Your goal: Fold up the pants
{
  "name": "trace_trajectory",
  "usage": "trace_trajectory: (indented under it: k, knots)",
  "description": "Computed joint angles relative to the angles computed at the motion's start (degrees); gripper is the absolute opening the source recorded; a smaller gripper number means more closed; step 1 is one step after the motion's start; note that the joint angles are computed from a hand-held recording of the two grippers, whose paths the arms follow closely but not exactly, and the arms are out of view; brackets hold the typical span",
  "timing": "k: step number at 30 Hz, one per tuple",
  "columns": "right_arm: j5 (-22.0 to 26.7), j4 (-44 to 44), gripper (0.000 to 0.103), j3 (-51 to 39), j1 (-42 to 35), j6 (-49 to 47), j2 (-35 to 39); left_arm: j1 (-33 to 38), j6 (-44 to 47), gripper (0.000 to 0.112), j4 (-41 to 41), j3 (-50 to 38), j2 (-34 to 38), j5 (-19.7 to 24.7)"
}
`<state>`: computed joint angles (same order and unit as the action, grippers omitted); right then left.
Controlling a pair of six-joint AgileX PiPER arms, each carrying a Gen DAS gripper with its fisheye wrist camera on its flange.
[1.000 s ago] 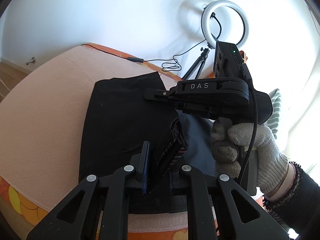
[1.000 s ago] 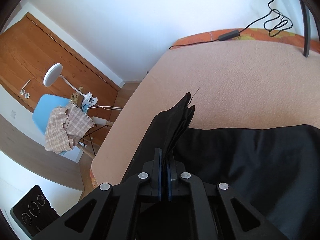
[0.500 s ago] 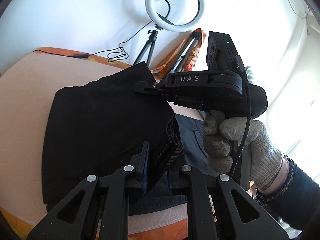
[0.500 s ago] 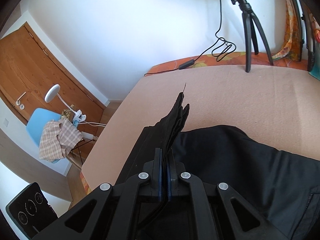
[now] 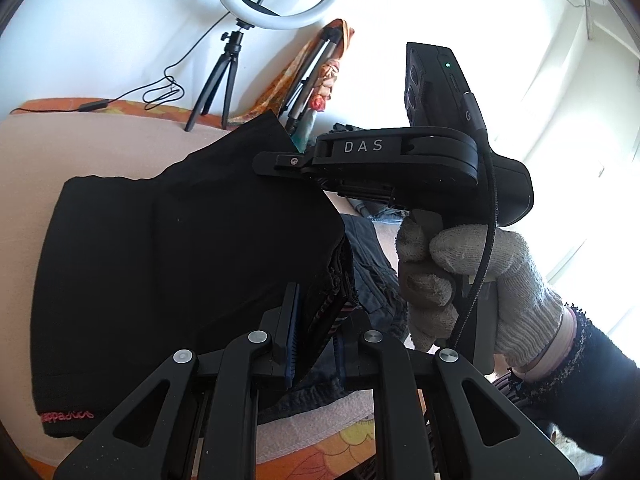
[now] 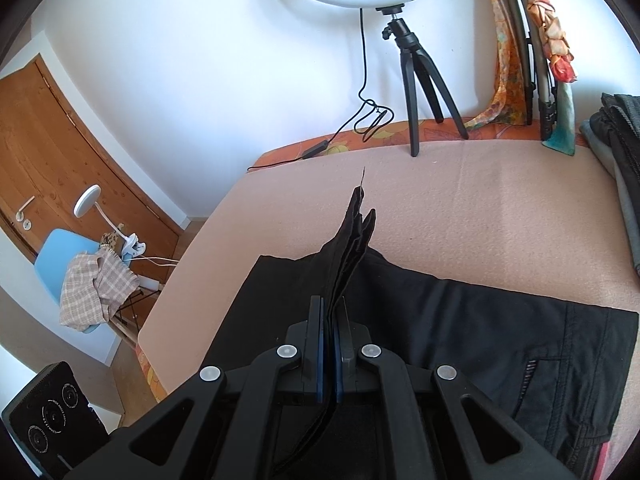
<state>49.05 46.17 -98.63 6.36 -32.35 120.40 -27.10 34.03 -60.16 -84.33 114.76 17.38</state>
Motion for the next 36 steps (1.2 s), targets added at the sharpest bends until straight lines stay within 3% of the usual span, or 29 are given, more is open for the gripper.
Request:
trace_trajectory:
  k: [7, 11, 16, 20, 22, 29, 33, 36]
  knots:
    - [-0.5, 0.2, 0.001, 4.54, -4.57, -2.75, -2.66, -2.61, -4.11, 0.013, 4.63, -5.09, 3.36, 2.38]
    - [-1.02, 1.01, 0.001, 6.62, -6.48, -4.58, -3.69, -3.0, -8.19, 0.013, 9.04, -9.97, 6.6, 6.42]
    - [-1.82, 0.05, 0.001, 8.23, -8.19, -5.92, -4.18, -2.19, -6.05, 0.036, 5.44, -9.73, 4.97, 11.36]
    - [-1.21, -0.69, 0.001, 7.91, -10.82, -6.36, -3.17, -0.3, 4.86, 0.038, -4.45, -1.79, -0.9, 9.33]
    - [0.15, 0.35, 0.001, 7.35, -12.68, -6.86, -2.1, 0.77, 6.22, 0.038, -5.33, 1.85, -3.64, 6.08]
    - [1.81, -2.09, 0.001, 4.77, -14.54, -4.99, 0.45, 5.37, -9.12, 0.038, 5.69, 7.47, -5.72, -0.21]
    - [0.35, -5.74, 0.001, 4.32, -13.62, -2.52, 0.55, 5.61, -16.12, 0.038, 12.7, 9.17, -5.91, -1.2]
    - [0.05, -7.64, 0.001, 3.57, -13.29, -1.89, 1.15, 4.9, -24.96, 0.038, 22.63, 9.56, -6.19, -1.58]
